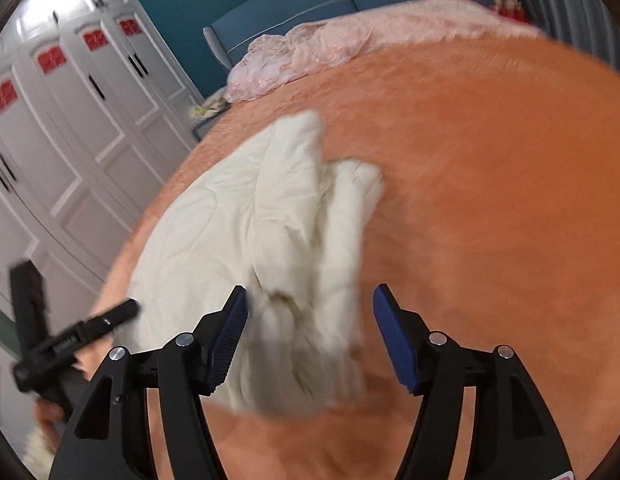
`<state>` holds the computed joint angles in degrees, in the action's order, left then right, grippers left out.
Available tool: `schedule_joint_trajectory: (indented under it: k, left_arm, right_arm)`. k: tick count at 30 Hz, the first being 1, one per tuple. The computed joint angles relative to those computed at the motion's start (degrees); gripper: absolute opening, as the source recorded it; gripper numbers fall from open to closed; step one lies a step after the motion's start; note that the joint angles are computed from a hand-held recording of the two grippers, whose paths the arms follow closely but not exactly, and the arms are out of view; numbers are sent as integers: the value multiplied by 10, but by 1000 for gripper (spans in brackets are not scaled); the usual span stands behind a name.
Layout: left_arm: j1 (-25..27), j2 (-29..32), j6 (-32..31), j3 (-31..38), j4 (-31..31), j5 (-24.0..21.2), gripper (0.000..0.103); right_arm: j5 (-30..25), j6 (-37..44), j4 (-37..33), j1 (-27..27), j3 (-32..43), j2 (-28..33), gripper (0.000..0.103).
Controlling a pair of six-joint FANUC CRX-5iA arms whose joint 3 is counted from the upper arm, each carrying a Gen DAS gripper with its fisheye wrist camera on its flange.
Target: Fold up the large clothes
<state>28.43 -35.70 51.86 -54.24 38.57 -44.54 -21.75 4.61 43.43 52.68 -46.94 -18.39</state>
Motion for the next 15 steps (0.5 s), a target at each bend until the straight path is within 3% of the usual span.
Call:
schedule_joint_trajectory:
  k: [2,3,5,8,15]
  left_arm:
    - [-22,-21,74,42,-99,-7,86]
    - [-47,-18,132,74,-162,-9,86]
    - [-84,-1,201,116,-228,-16,86]
    - [-150,53,314,177,-317,-22,86]
    - [-217,151,449,238,-408,-26,88]
  right_arm:
    - [-66,-11,39,25,5,-24,62]
    - [-83,2,34,33,15,-27,48]
    - [-115,58,-12,45,53,-15,23]
    - [-143,97,-42,46,105,33,6]
    - [-159,110,-63,42,140,118,3]
